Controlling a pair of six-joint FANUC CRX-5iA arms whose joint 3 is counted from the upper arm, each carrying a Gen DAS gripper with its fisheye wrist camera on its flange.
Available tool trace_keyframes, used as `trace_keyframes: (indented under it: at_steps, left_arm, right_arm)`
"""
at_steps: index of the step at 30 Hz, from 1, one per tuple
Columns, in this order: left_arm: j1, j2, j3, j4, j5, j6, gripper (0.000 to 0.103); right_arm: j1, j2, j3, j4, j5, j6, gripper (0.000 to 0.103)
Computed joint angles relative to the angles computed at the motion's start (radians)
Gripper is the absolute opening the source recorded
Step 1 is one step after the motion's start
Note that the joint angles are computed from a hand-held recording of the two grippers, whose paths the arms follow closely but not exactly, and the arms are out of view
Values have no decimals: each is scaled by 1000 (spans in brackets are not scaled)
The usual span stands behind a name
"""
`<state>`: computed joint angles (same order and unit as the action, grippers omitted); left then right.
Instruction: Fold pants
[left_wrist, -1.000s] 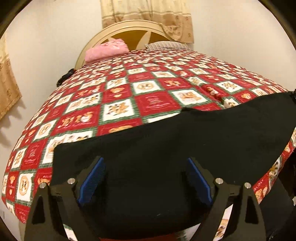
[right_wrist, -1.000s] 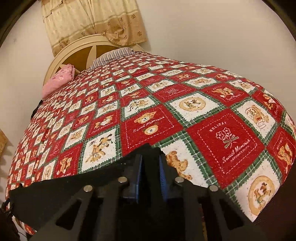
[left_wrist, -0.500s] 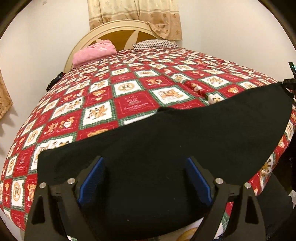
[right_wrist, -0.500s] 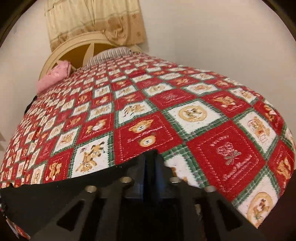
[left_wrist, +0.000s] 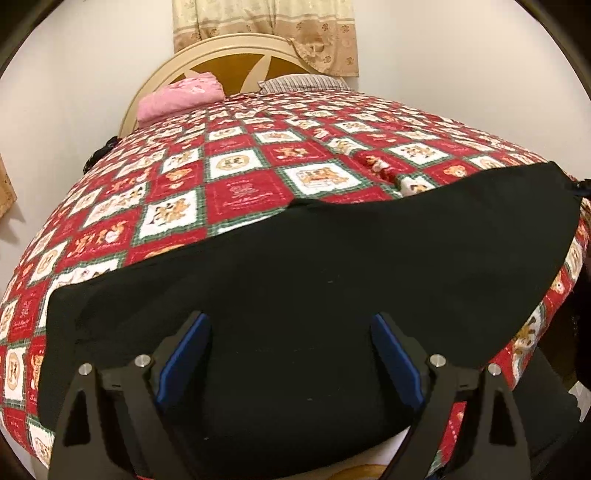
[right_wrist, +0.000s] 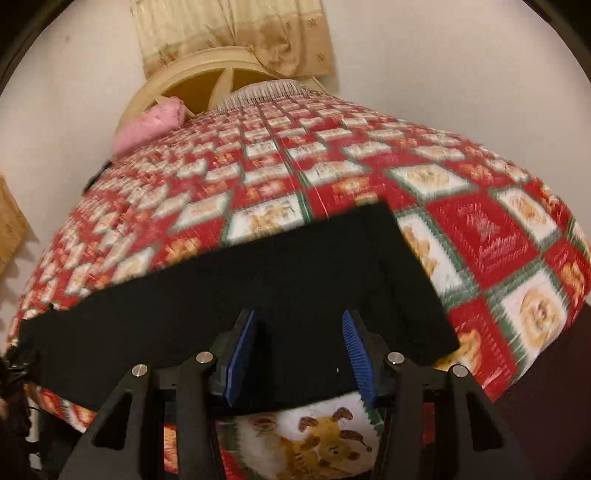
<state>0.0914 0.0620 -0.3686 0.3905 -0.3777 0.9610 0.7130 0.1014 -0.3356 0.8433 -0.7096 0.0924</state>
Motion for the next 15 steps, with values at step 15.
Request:
trace_keyframes:
  at_steps: [15]
  left_arm:
    - [-16, 12, -26, 63, 48, -23, 99]
  right_arm:
    - [-85, -86, -98, 73, 34, -213, 50]
